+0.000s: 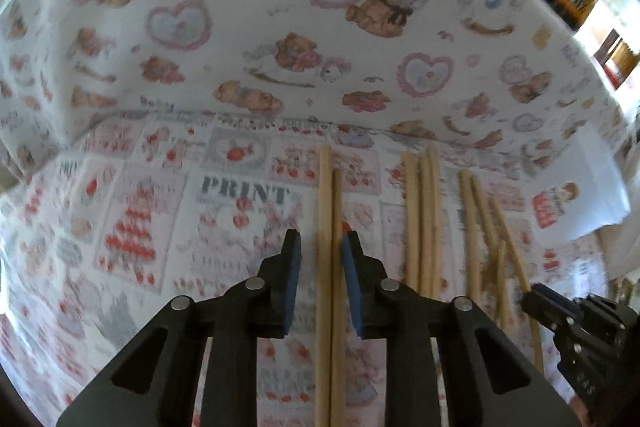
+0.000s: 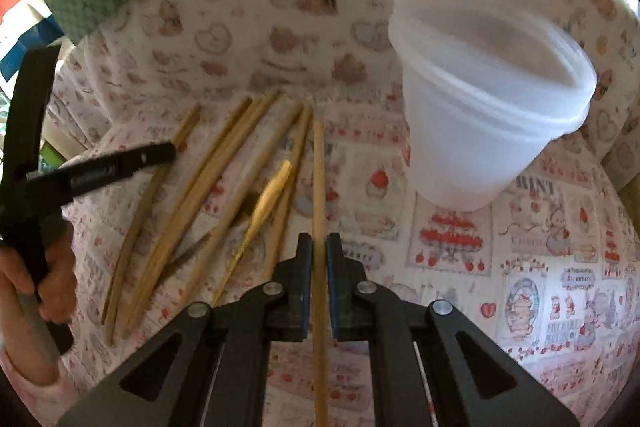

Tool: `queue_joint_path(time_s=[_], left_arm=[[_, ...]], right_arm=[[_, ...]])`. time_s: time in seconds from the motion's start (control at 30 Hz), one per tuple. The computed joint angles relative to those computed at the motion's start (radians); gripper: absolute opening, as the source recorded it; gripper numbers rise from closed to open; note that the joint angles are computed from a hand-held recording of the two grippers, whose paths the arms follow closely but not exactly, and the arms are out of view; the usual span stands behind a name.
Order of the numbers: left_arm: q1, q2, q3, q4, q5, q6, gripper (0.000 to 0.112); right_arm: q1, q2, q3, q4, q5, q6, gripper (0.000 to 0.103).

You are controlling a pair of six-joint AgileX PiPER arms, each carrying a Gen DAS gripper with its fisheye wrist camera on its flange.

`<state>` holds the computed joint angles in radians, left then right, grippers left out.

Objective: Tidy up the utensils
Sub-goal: 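Close the right tool on its chopstick while the left tool closes on its own, then lift both held chopsticks and carry them over the white plastic cup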

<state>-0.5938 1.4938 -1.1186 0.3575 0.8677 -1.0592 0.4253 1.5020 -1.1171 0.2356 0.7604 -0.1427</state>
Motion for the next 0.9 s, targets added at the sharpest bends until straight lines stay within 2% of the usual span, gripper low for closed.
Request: queue_joint_path(time_s=[0.13,0.23,0.3,0.43,0.47,0.5,0.53,0.57,0.7,0.73,0.83,0.9], left_arm=[[0.034,0.08,-0.1,-0.024,0.059,0.093,0.015],[0.057,0.123,-0.155,-0.039,0.077,0.144,0.014],[0.069,0.148,-0.193,-0.055,0.098,0.171,0.014],[0.068,0.202,-0.263,-0.039,0.136,0.21,0.014],[0.072,0.21,-0.275,-0.043,0.137,0.214,0.014],[0.079,0.216,-0.284,-0.052,0.136,0.215,0.014],[0.091,0.221,-0.296,-0.063,0.138,0.224,0.014],[0.096,0.224,-0.304,-0.069,0.139,0.227,0.013],[0.112,0.177,-0.249,-0.083,0.091,0.28,0.01],[0.106,0.157,-0.228,-0.078,0.07,0.274,0.0],[0.083,0.093,-0.191,-0.066,0.024,0.249,0.0],[0.051,0.053,-0.193,-0.022,0.023,0.22,0.0]], right_arm=[[0.013,0.021,0.001,-0.006,-0.042,0.002,0.008],[0.02,0.026,0.011,-0.004,-0.081,-0.006,0.014],[0.046,0.046,-0.003,-0.034,-0.106,0.026,0.018],[0.09,0.065,-0.005,-0.123,-0.166,0.105,0.019],[0.108,0.076,-0.008,-0.148,-0.182,0.137,0.019],[0.137,0.09,-0.019,-0.2,-0.193,0.205,0.01],[0.142,0.093,-0.018,-0.23,-0.2,0.241,0.007],[0.156,0.111,-0.03,-0.224,-0.209,0.254,0.007],[0.09,0.042,0.019,-0.004,-0.239,0.05,0.007],[0.086,0.012,0.03,0.039,-0.249,0.001,0.007],[0.063,-0.073,0.055,0.17,-0.254,-0.131,0.007],[0.034,-0.124,0.074,0.284,-0.247,-0.233,0.007]])
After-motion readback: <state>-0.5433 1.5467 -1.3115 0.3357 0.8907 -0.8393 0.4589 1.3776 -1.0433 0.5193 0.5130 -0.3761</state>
